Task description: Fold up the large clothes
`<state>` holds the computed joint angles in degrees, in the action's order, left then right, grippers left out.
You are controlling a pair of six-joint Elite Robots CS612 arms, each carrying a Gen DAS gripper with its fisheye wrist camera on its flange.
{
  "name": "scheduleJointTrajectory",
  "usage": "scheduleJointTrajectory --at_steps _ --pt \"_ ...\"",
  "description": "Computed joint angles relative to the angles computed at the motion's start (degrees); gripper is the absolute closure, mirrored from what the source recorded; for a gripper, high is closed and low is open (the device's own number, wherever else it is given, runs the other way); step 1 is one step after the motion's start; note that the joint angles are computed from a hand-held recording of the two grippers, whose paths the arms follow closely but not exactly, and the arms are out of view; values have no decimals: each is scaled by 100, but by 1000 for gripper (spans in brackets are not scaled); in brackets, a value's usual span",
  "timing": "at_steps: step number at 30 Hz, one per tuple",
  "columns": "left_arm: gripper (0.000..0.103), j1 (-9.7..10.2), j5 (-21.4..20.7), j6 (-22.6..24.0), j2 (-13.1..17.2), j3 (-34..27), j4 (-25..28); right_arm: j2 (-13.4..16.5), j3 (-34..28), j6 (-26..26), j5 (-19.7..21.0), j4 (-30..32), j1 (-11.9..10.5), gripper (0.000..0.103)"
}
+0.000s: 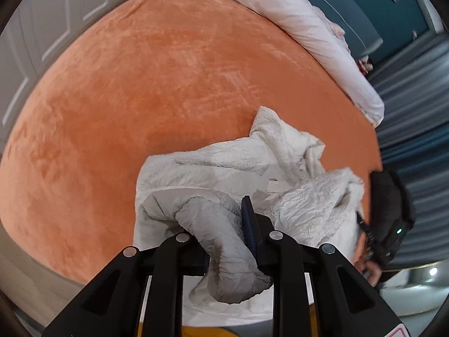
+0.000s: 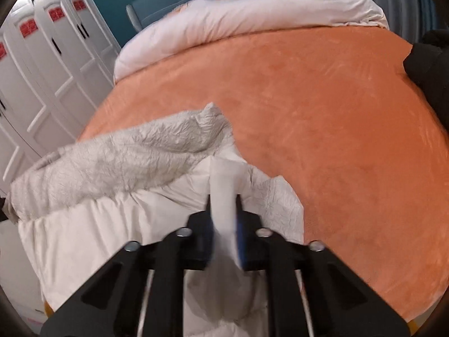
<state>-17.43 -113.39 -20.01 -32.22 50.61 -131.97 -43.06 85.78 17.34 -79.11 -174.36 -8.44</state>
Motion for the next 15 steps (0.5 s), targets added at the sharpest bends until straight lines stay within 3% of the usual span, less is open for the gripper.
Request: scheduleJointTrajectory --at_steps 3,5,6,8,9,12,15 --pt "80 125 -657 -15 22 16 -106 -94 285 333 175 -382 -160 98" --pt "76 176 -1116 140 56 24 -118 -64 354 373 192 -205 -224 96" --pt "74 171 -1140 245 55 20 -54 -39 354 382 210 -105 -242 94" --pt "57 96 -501 222 -60 170 -221 7 388 548 305 -62 -286 94" --pt "42 63 -8 38 -170 370 -614 4 395 608 264 -70 -285 92" --pt "40 22 650 -196 -399 825 -1618 -94 409 588 -78 -97 -219 88" --pt "35 -192 1621 205 -617 1235 -2517 -244 518 457 -821 -594 -52 87"
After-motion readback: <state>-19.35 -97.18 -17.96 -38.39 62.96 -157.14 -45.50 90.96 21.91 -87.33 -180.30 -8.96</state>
